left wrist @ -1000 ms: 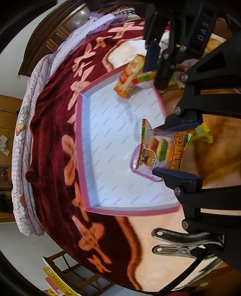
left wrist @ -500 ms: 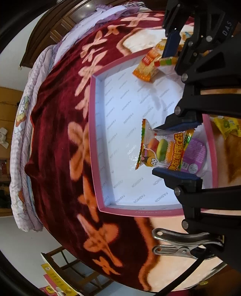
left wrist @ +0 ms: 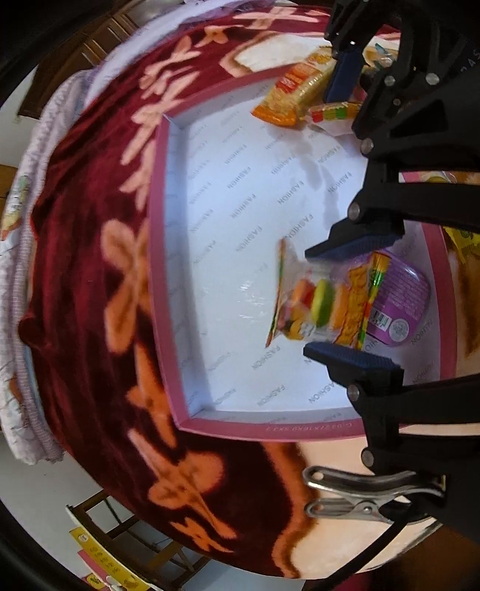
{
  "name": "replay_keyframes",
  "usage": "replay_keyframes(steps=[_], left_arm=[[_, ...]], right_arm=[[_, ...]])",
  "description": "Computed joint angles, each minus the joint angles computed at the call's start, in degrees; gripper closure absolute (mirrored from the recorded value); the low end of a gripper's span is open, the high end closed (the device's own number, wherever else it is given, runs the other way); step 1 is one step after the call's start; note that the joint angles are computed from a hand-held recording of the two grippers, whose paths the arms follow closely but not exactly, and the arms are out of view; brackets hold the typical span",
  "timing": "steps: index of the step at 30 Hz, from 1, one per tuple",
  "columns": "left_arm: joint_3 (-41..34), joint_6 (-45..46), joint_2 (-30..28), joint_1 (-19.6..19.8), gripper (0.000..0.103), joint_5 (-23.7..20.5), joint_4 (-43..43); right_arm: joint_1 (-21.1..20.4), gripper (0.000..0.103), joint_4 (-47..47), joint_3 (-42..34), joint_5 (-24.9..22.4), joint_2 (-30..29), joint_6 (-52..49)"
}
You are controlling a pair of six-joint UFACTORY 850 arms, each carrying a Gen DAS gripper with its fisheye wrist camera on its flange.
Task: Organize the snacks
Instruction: 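Carry the orange gummy packet into the box with left tool while right tool carries its gummy packet in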
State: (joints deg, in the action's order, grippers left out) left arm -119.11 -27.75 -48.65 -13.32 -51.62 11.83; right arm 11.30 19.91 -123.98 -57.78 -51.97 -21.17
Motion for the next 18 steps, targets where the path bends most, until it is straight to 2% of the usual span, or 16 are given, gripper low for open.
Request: replay_keyframes(steps=[3, 6, 10, 18], left_arm=[[-3.8, 1.1, -2.5, 0.4, 0.05, -3.6, -1.6], [-4.3, 1.1, -2.8, 0.4, 0.049, -4.1, -1.5], [-3.1, 1.3, -2.2, 0.1, 0.049, -3.7, -0.4], [-3.6, 1.6, -2.5, -0.1, 0.048, -4.3, -0.8]], right_arm=[[-0.2, 0.061, -0.3, -3.0, -2.7, -2.0, 1.6], [-0.5, 0.054, 0.5, -4.6, -4.8, -3.4, 2.3], [-0.4, 0.047, -0.1, -3.7, -3.8, -3.1, 1.7], [0.1, 0.043, -1.2, -3.1, -3.3, -2.8, 1.5]])
